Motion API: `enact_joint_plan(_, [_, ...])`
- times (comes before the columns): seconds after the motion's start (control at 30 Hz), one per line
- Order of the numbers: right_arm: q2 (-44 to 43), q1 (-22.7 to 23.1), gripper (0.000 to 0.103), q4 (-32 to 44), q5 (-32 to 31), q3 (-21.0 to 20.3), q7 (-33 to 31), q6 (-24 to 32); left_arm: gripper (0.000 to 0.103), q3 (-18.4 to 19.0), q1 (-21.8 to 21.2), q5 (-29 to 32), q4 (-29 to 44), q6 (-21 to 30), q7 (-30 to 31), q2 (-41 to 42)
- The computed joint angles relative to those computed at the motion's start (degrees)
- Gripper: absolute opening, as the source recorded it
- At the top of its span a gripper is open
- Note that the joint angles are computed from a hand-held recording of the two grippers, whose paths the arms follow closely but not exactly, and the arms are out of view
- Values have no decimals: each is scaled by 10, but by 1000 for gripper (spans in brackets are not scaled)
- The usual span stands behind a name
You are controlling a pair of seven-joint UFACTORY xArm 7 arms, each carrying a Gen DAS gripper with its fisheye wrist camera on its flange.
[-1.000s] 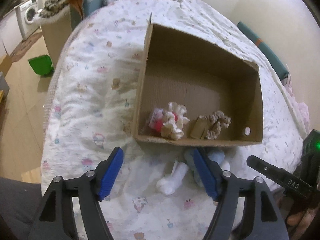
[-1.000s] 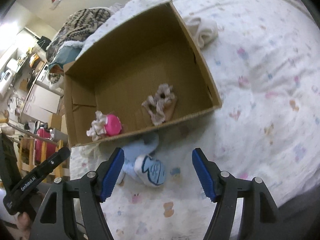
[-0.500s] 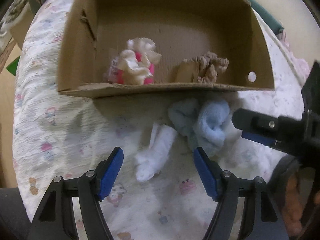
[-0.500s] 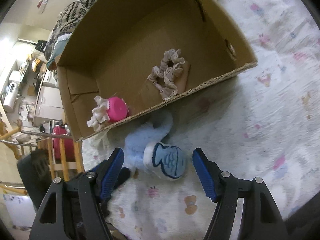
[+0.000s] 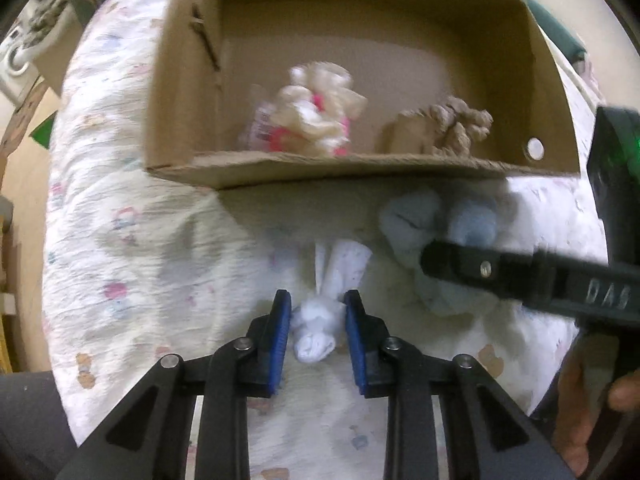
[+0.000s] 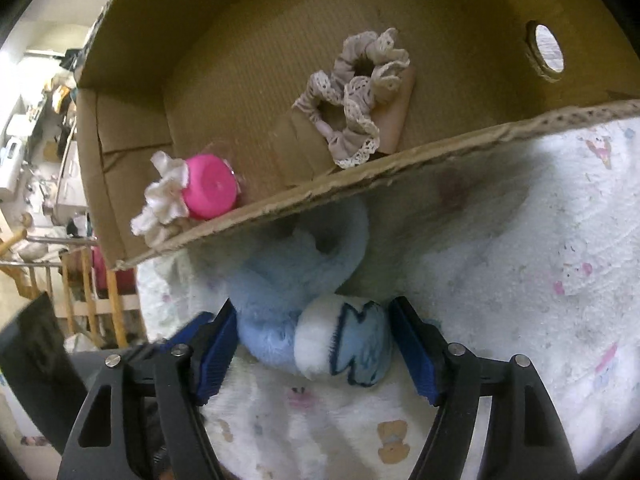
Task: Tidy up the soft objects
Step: 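Grasp the white sock with the left tool while the right tool grasps the blue plush toy, then lower the sock and blue plush into the box and open both tools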
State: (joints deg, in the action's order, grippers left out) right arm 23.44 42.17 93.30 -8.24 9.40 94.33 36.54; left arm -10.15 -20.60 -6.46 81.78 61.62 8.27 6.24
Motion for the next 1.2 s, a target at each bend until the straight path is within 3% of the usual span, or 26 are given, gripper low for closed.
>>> enact_joint_plan(0.07, [12,5,69,27,-8,1,-14,40,24,3,2,8,-2,-6,-3,-3])
enact_joint_plan(0.1, [18,7,54,40,-11,2,-24,54,24,4,4,8,-3,-10,-6,-4])
enact_joint_plan(0.13, [21,7,46,44,-11,3,-33,52,24,5,6,4,-1,-10,-6,-4])
enact_joint_plan(0.23, [29,15,41,63,-20,-2,-48,61,24,7,11,-6,-4,-17,-2,-11])
enact_joint_plan(0.6, [4,41,40,67,-63,-8,-21,98,24,13,24,6,3,-17,5,-21])
enact_joint_plan(0.83, [-4,48,40,76,-90,-6,-23,114,24,13,27,16,-52,-42,2,-58])
enact_joint_plan(1.2, [-31,59,40,79,-125,-1,-45,119,25,23,37,-17,-121,-88,-3,-147])
